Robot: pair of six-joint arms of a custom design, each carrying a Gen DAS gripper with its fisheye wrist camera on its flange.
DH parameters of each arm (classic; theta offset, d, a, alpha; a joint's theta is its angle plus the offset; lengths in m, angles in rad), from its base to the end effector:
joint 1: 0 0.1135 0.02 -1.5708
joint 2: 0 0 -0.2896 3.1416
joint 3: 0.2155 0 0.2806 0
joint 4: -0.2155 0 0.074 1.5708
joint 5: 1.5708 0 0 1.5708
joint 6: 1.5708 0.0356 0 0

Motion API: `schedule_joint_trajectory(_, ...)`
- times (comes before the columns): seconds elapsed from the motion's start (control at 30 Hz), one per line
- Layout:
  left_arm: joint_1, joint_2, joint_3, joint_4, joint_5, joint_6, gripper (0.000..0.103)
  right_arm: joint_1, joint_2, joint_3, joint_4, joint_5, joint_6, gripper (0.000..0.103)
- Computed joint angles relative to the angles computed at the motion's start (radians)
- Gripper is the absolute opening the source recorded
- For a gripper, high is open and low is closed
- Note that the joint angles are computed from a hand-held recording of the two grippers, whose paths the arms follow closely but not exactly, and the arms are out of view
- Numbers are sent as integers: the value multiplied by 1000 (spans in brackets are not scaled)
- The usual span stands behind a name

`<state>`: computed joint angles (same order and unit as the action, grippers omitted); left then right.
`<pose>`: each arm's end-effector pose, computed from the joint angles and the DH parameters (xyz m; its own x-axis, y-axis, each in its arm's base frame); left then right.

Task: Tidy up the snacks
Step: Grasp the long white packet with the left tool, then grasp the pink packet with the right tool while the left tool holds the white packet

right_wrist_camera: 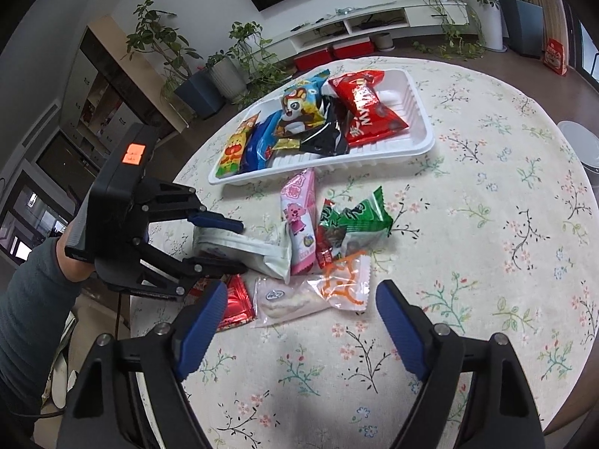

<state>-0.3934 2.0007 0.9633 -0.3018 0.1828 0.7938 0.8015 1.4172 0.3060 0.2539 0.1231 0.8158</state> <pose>0.3270 -0.1427 0.0651 -0.3340 0.8978 -0.2871 0.9323 0.3595 0.0396 0.1580 0.1569 0.0980 -0.8389 0.1726 -0.5161 -0.0672 0.9082 0.4130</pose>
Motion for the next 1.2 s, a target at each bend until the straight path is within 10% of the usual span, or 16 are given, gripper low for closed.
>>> schedule_joint_trajectory(1.2,246,-213,-302,247,267,-464,22,-57,358,391,-184,-12,-363,63)
